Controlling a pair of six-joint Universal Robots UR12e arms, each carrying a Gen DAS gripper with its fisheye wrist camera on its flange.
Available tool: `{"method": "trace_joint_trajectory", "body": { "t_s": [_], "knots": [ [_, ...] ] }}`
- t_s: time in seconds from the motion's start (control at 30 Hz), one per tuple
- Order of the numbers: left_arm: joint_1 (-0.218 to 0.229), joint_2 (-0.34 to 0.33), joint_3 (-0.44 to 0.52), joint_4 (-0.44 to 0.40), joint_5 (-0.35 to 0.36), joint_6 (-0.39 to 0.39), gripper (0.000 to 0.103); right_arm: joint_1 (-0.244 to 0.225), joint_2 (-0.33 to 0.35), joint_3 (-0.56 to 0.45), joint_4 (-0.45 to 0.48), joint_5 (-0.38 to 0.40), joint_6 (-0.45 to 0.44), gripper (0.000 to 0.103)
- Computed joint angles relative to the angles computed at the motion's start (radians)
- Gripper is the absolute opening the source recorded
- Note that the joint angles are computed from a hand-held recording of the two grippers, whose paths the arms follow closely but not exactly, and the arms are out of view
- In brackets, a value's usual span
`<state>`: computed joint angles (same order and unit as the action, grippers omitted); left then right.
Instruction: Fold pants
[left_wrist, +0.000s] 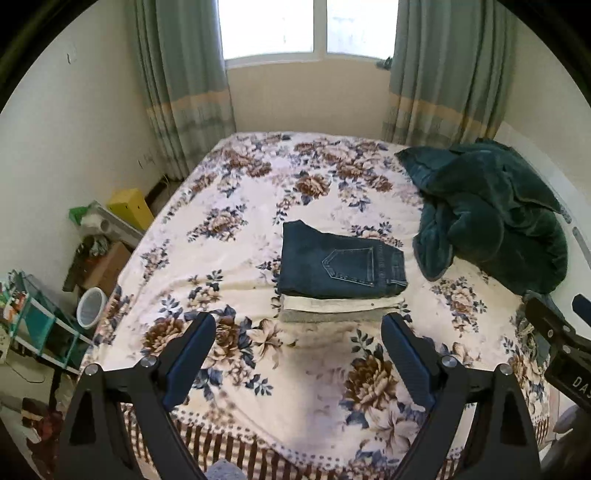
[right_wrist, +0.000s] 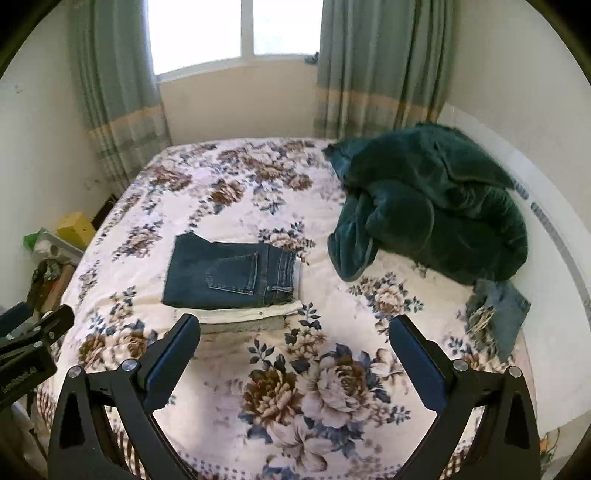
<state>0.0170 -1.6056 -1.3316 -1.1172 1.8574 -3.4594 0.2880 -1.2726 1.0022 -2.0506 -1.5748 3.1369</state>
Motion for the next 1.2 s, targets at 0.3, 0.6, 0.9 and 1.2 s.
{"method": "trace_joint_trajectory", "body": {
  "t_s": [0.3,0.6,0.9,1.2],
  "knots": [
    [-0.067,0.078,0.009,-0.028,0.059,-0.043,0.091,-0.045,-0.170,0.097,-0.009,0.080,-0.050,0.103],
    [-0.085,0.120,0.000,0.008,0.094,-0.007,0.092,-0.044,-0.241,0.100,0.009,0.079,-0.051,0.103],
    [-0.096,0.140,-0.024,0.010,0.130,-0.011,0.103,-0.032,-0.247,0.094,0.018,0.098,-0.047,0.103],
    [-0.112,0.146,-0.025,-0.001,0.170,-0.041,0.103,-0.037,-0.244,0.089,0.031,0.134,-0.056,0.103]
  ]
}}
